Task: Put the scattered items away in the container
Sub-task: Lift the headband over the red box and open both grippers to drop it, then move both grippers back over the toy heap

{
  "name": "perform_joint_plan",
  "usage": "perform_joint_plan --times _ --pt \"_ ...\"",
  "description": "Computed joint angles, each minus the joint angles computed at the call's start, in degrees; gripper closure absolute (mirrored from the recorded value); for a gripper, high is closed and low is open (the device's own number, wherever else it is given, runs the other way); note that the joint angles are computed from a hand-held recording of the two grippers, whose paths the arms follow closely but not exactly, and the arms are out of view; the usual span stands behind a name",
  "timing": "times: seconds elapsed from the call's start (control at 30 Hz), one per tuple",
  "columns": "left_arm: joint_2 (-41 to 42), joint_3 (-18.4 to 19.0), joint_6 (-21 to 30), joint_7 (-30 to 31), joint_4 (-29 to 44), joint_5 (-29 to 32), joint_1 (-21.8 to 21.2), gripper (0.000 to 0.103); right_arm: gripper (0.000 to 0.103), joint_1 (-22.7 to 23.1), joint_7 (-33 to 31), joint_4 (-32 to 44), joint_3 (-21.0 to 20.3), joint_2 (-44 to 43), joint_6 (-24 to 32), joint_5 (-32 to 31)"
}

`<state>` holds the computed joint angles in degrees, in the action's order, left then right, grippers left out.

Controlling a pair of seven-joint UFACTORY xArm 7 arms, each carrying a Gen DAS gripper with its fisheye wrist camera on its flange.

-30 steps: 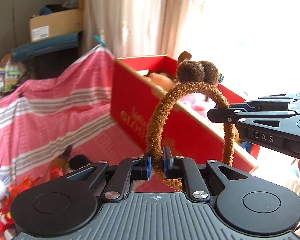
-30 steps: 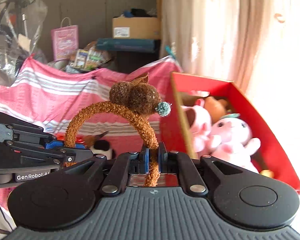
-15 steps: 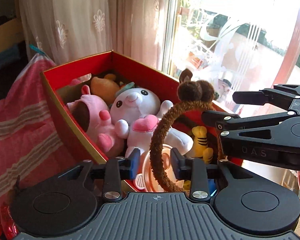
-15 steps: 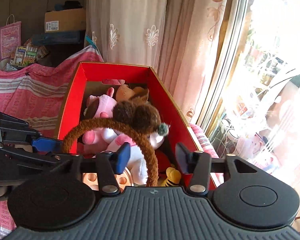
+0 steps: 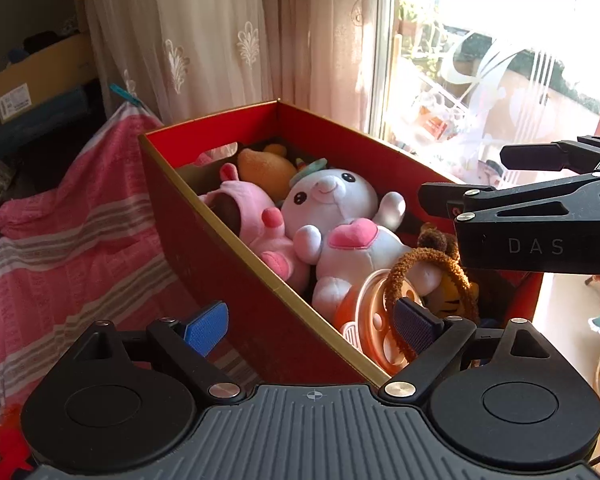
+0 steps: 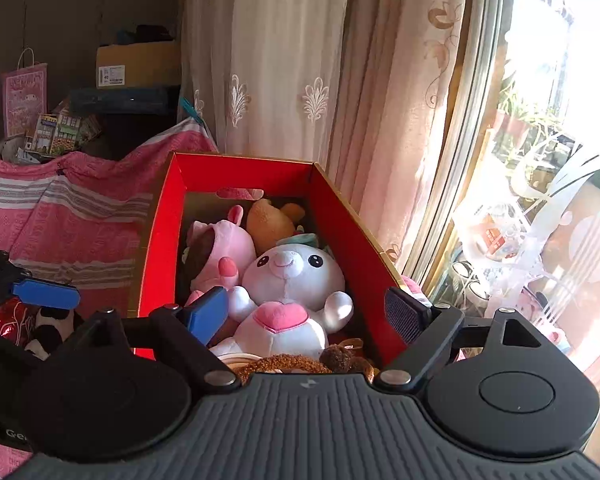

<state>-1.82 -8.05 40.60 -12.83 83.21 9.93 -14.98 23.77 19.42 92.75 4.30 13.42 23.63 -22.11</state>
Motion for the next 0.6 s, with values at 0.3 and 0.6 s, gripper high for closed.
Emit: perform_joint_plan --times 0.3,0.6 --pt "-11.01 2.96 -0.91 5.25 -10.57 -1.68 4.94 0.007 0.014 4.38 0.30 4.61 2.15 2.09 0.08 -1.06" --pt "-21.32 6.16 3.35 5.16 -19.95 0.94 15.12 0.007 0.012 8.67 -10.26 11.64 6.44 8.35 0.95 8.58"
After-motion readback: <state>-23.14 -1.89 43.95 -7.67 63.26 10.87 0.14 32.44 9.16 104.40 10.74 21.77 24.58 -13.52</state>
